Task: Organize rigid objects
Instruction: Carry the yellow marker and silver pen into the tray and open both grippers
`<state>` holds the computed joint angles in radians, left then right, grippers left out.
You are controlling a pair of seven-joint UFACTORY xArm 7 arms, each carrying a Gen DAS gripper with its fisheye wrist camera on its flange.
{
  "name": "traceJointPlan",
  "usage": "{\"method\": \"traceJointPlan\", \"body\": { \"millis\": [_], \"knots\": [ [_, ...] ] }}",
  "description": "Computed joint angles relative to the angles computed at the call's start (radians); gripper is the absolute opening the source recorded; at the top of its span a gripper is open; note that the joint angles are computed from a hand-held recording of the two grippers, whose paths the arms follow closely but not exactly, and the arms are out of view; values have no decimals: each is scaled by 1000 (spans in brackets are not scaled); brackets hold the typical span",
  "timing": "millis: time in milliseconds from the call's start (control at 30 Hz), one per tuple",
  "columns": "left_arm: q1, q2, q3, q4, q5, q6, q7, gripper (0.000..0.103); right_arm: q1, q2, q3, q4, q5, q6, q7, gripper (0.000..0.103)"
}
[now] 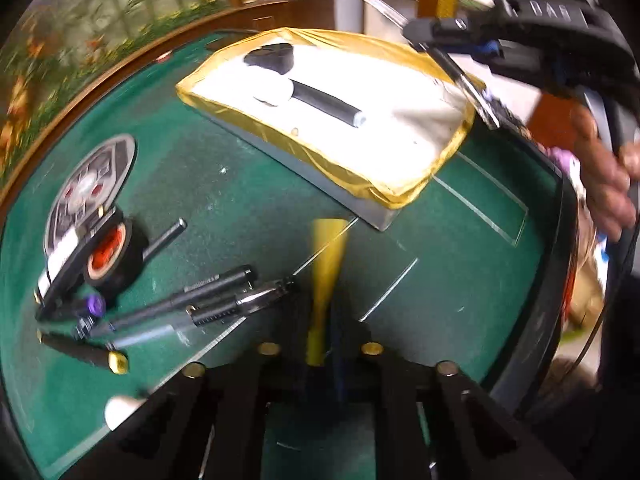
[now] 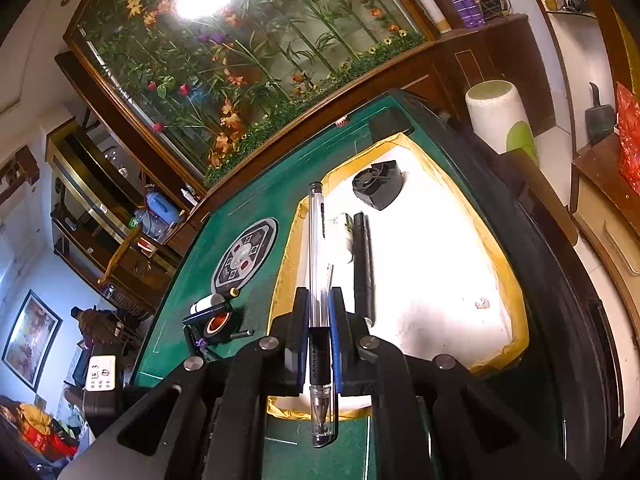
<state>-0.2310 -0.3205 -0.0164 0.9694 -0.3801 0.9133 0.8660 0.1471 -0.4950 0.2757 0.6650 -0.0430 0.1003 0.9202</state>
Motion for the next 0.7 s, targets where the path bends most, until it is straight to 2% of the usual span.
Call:
{"method": "traceJointPlan", "body": {
  "millis": [267,367,500,633,700],
  "knots": [
    [67,97,68,165,-159,214,-78,7,10,4,-15,7,0,21,-11,9],
    [91,118,69,230,-226,265,-104,7,22,23,-27,24,6,41,-22,9],
    [93,140,49,316,-313,287,-139,7,30,41,-36,63,2,79,-44,9],
    [73,201,4,402,-364,231,-215,7,7,57,-27,107,-20,115,-38,9],
    [60,243,-24,433,-368,189,-272,7,-34,76,0,142,-57,147,-13,9]
  ]
}}
